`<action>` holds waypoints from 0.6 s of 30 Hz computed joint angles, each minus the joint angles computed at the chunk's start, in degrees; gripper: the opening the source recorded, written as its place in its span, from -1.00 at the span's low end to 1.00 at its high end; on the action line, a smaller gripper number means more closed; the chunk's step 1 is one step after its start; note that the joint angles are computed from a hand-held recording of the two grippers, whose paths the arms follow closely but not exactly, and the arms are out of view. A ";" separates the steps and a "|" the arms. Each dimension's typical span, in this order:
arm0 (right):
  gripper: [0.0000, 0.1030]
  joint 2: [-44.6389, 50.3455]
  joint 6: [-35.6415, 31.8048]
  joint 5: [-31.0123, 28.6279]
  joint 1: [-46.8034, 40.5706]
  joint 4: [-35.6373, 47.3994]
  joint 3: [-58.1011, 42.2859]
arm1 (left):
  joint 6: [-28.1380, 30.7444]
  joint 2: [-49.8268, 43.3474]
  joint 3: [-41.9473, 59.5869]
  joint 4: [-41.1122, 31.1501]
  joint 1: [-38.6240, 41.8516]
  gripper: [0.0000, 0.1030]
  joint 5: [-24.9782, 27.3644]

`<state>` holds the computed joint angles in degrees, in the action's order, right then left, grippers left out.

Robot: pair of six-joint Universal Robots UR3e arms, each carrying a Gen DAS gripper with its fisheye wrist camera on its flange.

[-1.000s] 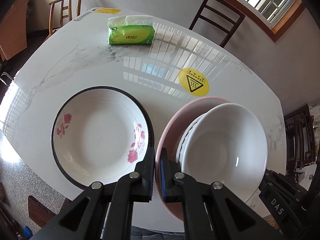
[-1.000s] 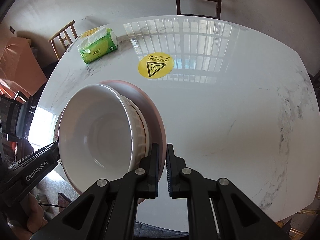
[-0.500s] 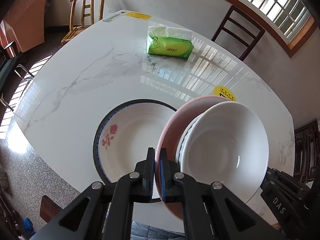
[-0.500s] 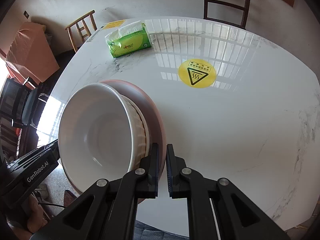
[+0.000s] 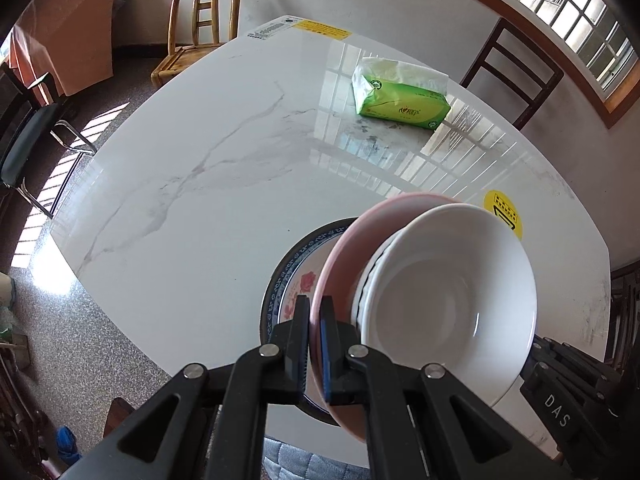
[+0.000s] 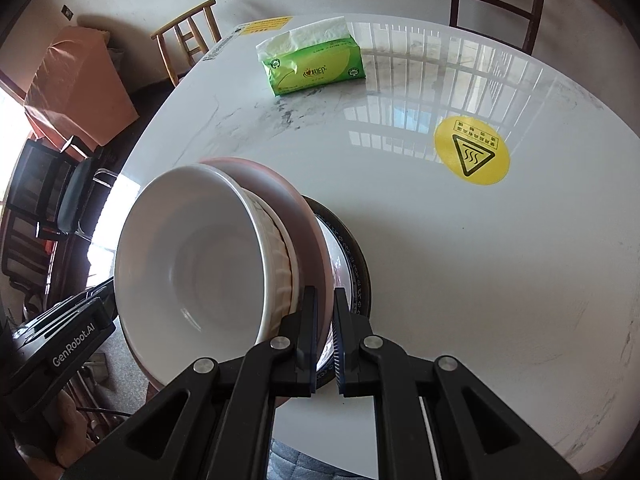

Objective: Organize plates and bowls
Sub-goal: 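Carry the pink bowl with nested bowls over the plate stack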

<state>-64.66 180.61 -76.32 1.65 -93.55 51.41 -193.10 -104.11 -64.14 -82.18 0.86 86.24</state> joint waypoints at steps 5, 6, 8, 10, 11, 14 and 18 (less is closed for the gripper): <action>-0.80 2.27 1.16 -0.33 1.02 0.60 -1.86 | 1.37 -0.88 -0.50 0.30 1.11 -0.96 -0.47; -0.80 2.48 1.30 -0.37 1.11 0.54 -1.95 | 1.47 -1.01 -0.62 0.53 1.19 -0.96 -0.54; -0.80 2.80 1.35 -0.52 1.18 0.79 -2.25 | 1.74 -1.18 -0.98 0.70 1.40 -0.96 -0.86; -0.80 3.17 1.48 -0.96 1.43 0.98 -2.64 | 1.91 -1.01 -1.88 1.21 1.80 -0.96 -1.54; -0.80 3.28 1.41 -1.08 1.45 0.91 -2.60 | 1.98 -0.90 -2.39 1.50 1.92 -0.96 -1.80; -0.80 3.25 1.30 -1.25 1.41 0.36 -2.18 | 1.96 -0.73 -3.94 2.90 2.07 -0.96 -2.24; -0.79 2.88 1.32 -0.86 1.19 -0.32 -1.76 | 2.28 -0.73 -4.64 3.65 2.21 -0.96 -2.44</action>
<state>-61.78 181.93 -77.18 2.84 -93.87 49.65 -190.82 -104.84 -68.79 -78.54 3.08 83.80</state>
